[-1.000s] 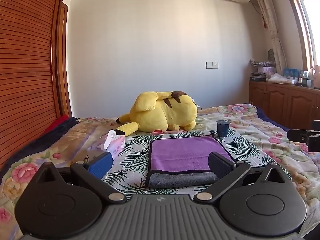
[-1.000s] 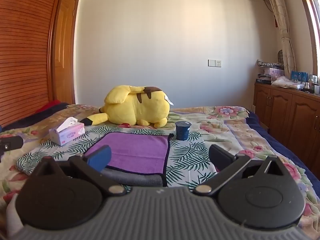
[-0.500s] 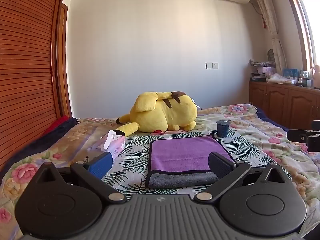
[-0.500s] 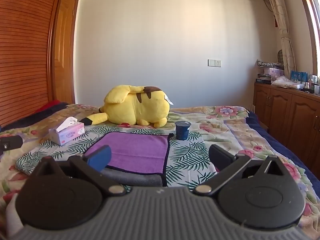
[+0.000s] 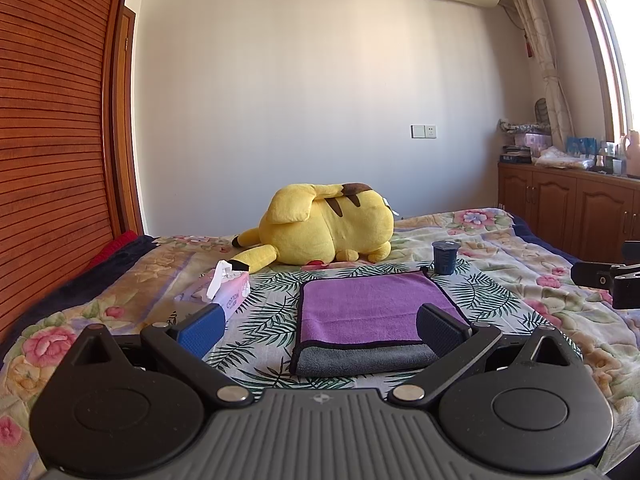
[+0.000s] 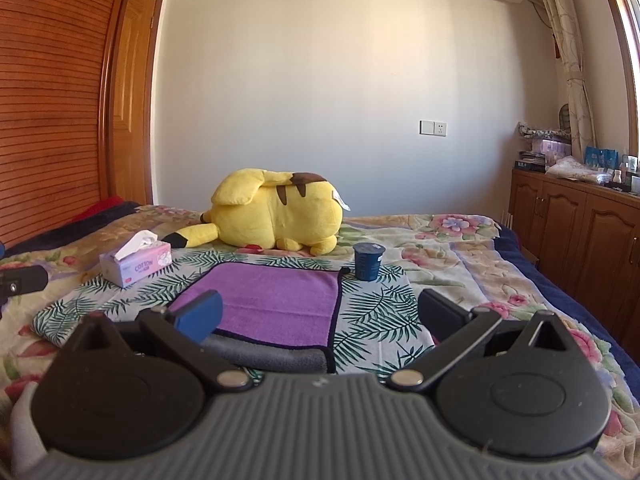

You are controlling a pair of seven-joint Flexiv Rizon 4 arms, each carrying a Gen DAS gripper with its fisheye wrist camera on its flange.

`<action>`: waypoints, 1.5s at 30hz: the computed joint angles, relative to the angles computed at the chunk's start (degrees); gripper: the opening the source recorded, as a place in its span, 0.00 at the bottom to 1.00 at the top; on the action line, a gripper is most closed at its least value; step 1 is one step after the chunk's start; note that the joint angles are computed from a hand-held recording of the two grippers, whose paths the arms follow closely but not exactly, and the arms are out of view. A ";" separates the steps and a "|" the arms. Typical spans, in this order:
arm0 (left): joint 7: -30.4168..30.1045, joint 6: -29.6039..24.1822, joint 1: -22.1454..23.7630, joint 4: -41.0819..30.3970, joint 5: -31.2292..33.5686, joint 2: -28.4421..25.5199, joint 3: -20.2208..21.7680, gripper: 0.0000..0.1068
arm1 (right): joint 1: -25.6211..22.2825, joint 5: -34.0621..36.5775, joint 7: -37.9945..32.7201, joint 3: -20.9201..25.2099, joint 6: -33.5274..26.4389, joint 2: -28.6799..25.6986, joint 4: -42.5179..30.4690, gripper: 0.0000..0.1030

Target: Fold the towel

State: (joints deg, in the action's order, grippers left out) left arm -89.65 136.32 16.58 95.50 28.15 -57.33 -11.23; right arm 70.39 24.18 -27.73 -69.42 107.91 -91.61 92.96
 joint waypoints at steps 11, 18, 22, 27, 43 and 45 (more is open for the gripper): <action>-0.12 -0.01 -0.01 -0.03 0.11 0.02 0.06 0.81 | -0.10 0.18 0.21 0.28 0.23 0.36 0.28 1.00; -0.11 0.03 -0.04 -0.03 0.10 0.01 0.09 0.81 | -0.07 0.29 0.17 0.25 0.12 0.31 0.22 1.00; -0.13 -0.01 -0.04 0.01 0.08 0.05 0.09 0.81 | -0.06 0.31 0.21 0.25 0.13 0.26 0.23 1.00; -0.13 -0.01 -0.02 -0.05 0.15 0.01 0.06 0.81 | -0.04 0.34 0.22 0.25 0.16 0.24 0.27 1.00; -0.22 -0.93 0.65 -0.66 0.86 -0.12 -0.17 0.81 | -0.11 0.29 0.17 0.37 0.23 0.30 0.19 1.00; 0.22 -1.11 0.07 -0.76 0.15 -0.26 0.05 0.81 | -0.14 0.17 -0.02 0.49 0.26 0.47 0.20 1.00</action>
